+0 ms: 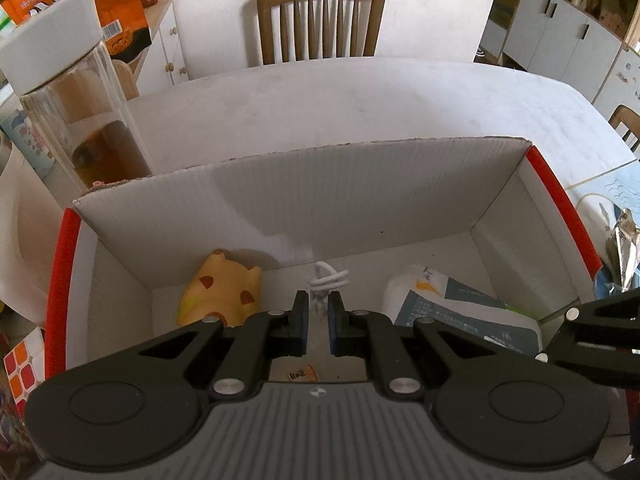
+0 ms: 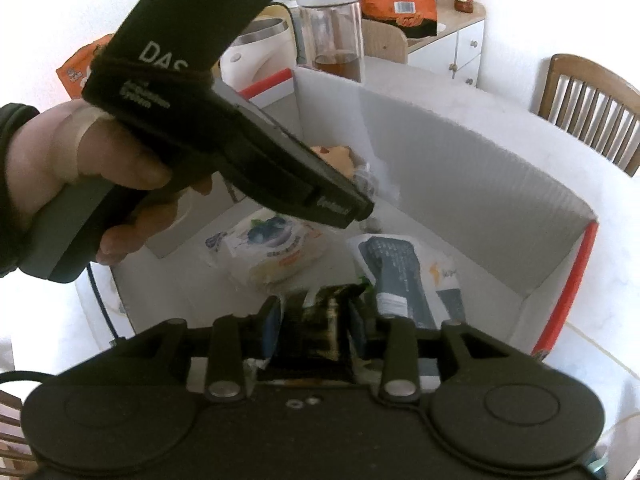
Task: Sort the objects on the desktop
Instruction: 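Open both grippers to drop the cable and black packet into the box, then move both tools back to the snack pile on the glass plate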
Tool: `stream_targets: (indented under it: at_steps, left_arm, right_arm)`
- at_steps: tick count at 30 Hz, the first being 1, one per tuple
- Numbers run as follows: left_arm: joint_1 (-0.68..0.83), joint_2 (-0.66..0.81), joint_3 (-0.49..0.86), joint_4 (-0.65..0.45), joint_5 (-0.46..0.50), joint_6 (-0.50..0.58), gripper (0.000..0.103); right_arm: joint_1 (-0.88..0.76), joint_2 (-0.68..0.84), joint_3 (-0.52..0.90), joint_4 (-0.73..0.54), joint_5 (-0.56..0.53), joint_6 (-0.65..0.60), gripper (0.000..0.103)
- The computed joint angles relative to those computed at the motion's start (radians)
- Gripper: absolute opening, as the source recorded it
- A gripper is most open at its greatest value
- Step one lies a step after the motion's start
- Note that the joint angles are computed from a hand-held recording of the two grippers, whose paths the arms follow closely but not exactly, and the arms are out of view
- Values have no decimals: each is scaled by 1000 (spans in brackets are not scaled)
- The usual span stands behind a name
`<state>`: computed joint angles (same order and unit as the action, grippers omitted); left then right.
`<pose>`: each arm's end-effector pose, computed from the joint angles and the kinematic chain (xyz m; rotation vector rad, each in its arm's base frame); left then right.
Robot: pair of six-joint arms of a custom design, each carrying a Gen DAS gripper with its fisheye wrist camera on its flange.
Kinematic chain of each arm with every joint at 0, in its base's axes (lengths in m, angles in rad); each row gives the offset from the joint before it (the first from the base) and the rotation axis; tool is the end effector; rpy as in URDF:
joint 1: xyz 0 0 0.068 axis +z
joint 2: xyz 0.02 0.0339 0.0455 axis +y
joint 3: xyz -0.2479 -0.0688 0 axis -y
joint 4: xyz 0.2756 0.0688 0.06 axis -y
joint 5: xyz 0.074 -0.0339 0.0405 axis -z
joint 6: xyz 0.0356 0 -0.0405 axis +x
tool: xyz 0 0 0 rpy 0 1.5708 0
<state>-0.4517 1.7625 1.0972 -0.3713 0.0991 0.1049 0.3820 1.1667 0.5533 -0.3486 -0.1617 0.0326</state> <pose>0.3375 -0.1676 0.1398 0.7542 2.5104 -0.2518 0.2251 0.0966 0.1423 -0.5080 2.5040 0.3677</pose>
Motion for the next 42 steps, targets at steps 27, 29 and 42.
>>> stream_targets:
  at_steps: [27,29,42]
  left_arm:
    - [31,-277,-144,-105,61,48,9]
    - [23,-325,-171,-109,63,41,10]
    - [-65,-547,-274,-133,62,-39,71]
  right_arm:
    - [-162,-543,-106,-272,-129,-16,62]
    - [-180,-600,-109,-312,-141,-16,63]
    - [-455,-974,-120,-679,-280,-150,67]
